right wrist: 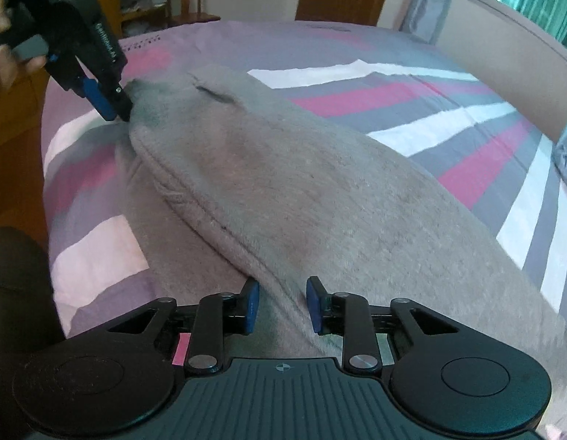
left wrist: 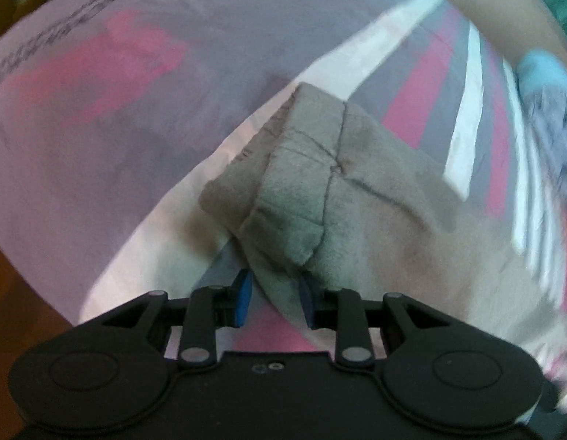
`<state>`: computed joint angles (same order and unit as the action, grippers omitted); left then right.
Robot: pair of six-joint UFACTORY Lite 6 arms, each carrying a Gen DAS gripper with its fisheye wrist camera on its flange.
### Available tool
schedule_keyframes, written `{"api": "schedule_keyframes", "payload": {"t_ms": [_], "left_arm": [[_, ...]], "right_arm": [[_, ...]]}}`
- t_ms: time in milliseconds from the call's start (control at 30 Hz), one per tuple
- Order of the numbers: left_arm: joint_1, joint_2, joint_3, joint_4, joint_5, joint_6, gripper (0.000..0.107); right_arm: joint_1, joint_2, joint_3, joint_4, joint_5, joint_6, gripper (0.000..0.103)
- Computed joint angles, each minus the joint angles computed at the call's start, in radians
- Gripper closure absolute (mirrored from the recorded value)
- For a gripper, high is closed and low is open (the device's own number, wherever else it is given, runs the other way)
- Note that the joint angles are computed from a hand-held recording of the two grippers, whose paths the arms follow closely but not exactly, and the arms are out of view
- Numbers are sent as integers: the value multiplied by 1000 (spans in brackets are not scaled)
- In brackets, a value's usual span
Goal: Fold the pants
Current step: 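Lift the waistband with both tools and carry it toward the pant cuffs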
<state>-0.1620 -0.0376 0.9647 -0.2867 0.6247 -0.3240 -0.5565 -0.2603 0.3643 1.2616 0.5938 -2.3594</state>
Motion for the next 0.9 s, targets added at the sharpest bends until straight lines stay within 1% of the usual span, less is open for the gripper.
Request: {"api": "schedule_keyframes", "payload": {"t_ms": [100, 200, 233, 300, 333, 400, 433, 500, 633, 667, 700, 767, 833, 867, 900], "left_arm": [[1, -83, -40, -33, -17, 9, 88], [13, -97, -41, -80, -37, -1, 87], [5, -78, -26, -74, -41, -4, 83], [-40, -27, 10, 37, -20, -125, 82], [-56, -13, 19, 65, -15, -173, 82], [-72, -40, -11, 100, -27, -252, 82], [-71, -45, -21, 90, -39, -255, 82], [-52, -16, -6, 36, -44, -202, 82], [-56, 51, 21, 51, -68, -238, 82], [-49, 54, 8, 17, -94, -216, 82], [-49, 54, -1, 18, -119, -224, 82], [-64, 72, 1, 50, -151, -247, 83], [-84, 69, 1, 122, -163, -305, 89], [-95, 58, 0, 164, -170, -333, 90], [-102, 46, 4, 201, -173, -353, 92]], "right_arm": [[2, 21, 12, 17, -1, -30, 74], [-31, 37, 28, -28, 33, 6, 74], [-35, 36, 26, -28, 35, 7, 74], [-34, 24, 22, -27, 38, 9, 74], [-31, 22, 21, -26, 35, 5, 74], [-43, 25, 22, -33, 44, 1, 74], [-55, 25, 23, -41, 54, 3, 74], [-68, 28, 26, -40, 66, -9, 74], [-38, 38, 17, 5, 35, -49, 74], [-36, 36, 11, 18, 34, -64, 74], [-37, 36, 10, 23, 35, -71, 74], [-47, 47, 10, 39, 45, -91, 74], [-41, 55, 10, 50, 35, -100, 75], [-40, 58, 10, 51, 36, -100, 80], [-44, 53, 8, 48, 46, -94, 87]]}}
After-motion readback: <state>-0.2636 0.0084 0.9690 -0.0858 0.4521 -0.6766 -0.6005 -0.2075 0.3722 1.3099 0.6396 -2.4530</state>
